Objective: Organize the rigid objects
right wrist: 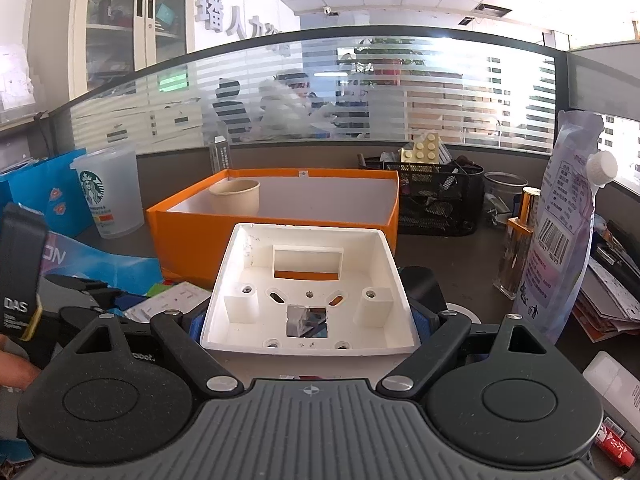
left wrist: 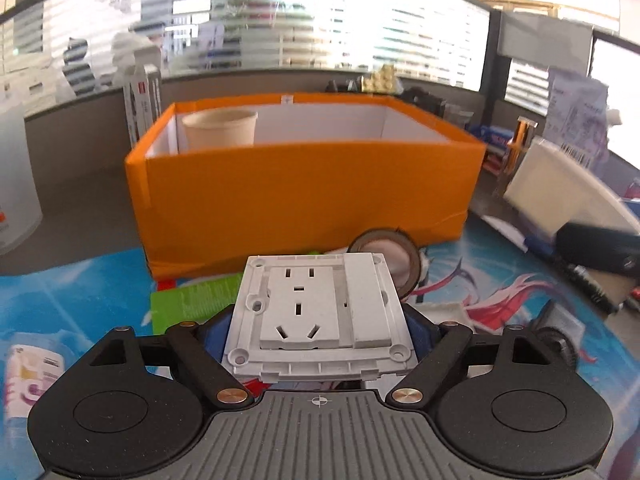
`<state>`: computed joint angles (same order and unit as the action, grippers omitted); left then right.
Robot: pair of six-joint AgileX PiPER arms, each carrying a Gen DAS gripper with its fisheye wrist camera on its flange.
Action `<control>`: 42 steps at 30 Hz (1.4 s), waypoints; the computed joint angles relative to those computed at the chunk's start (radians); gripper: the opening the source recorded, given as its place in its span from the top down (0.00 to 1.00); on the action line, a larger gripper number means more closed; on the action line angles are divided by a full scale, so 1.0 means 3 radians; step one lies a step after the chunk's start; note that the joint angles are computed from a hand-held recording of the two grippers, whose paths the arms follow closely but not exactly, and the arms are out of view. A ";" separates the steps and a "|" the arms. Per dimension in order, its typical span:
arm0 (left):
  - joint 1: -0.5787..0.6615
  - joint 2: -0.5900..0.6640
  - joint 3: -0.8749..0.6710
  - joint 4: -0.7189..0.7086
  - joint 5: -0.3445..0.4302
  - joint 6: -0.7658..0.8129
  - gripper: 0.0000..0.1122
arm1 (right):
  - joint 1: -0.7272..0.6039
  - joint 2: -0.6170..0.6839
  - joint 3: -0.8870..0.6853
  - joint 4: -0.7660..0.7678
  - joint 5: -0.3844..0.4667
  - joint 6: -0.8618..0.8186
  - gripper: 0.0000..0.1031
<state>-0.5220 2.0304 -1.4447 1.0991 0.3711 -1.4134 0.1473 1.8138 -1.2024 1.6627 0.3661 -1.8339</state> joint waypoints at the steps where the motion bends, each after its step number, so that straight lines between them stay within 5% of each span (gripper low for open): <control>1: -0.0016 -0.0047 0.0045 0.0106 0.0011 -0.0103 0.26 | 0.0005 -0.0010 0.0010 0.0024 0.0001 -0.0029 0.16; 14: -0.0193 -0.0593 0.0414 0.0912 0.0218 -0.0771 0.27 | 0.0143 -0.0222 0.0070 0.0142 -0.0085 -0.0196 0.16; 42: -0.0138 -0.0828 0.0466 0.1055 0.0257 -0.0832 0.28 | 0.0212 -0.0226 -0.0121 -0.0040 -0.0140 -0.0042 0.16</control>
<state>-0.5635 1.7822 -1.3048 1.4155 0.4480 -1.6628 0.2109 1.7458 -1.2386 1.6508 0.3242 -1.8464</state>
